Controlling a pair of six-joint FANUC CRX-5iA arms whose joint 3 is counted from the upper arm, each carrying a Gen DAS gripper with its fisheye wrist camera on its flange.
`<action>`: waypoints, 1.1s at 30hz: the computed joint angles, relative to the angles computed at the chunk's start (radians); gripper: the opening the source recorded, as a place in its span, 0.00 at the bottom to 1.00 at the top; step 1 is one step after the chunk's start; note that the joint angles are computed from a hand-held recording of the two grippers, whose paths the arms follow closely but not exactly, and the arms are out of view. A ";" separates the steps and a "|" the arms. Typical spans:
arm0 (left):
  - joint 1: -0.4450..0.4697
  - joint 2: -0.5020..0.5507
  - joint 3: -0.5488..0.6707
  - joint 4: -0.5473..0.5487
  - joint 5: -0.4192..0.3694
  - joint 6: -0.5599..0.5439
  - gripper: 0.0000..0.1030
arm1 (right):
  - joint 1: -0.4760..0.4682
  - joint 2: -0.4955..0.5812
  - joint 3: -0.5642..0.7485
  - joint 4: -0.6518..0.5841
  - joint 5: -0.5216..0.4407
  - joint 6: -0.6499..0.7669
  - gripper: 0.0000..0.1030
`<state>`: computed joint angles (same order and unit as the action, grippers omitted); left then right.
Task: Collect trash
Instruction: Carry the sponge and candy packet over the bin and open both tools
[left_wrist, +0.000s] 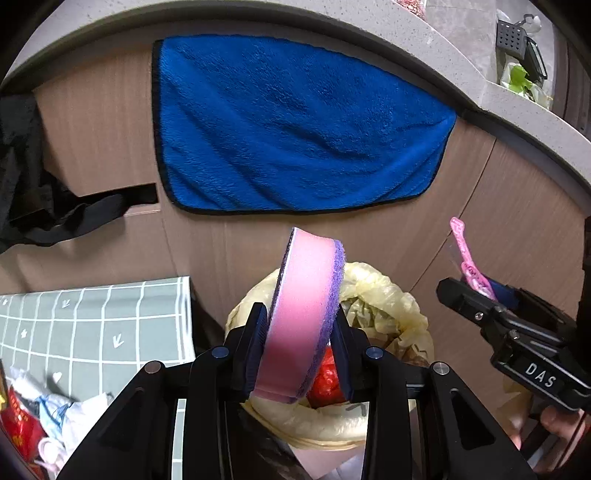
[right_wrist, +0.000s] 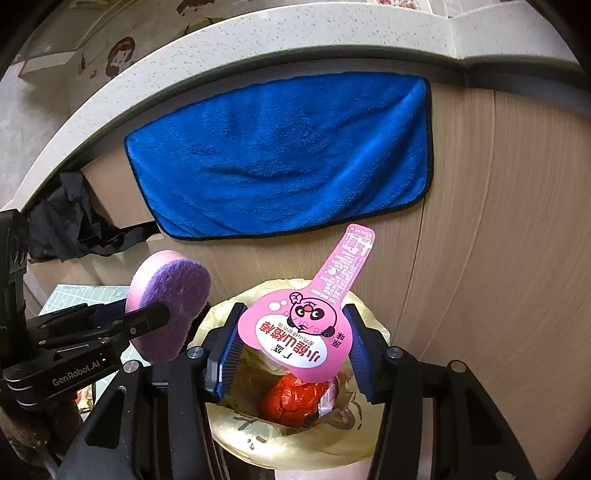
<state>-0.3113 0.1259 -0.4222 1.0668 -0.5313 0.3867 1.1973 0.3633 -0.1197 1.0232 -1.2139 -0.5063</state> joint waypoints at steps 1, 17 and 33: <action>0.003 0.012 0.006 0.026 -0.024 -0.026 0.34 | -0.003 0.000 -0.002 0.000 0.003 -0.003 0.47; 0.065 0.035 0.043 -0.031 -0.127 -0.040 0.58 | -0.001 0.022 0.017 -0.058 0.017 -0.068 0.54; 0.378 -0.076 -0.018 0.004 -0.221 -0.271 0.58 | 0.017 0.292 0.401 -0.042 0.085 0.147 0.54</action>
<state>0.0667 0.0499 -0.4401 1.0704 -0.7520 0.1161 1.2146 0.6552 0.2816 0.9807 -1.1294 -0.3597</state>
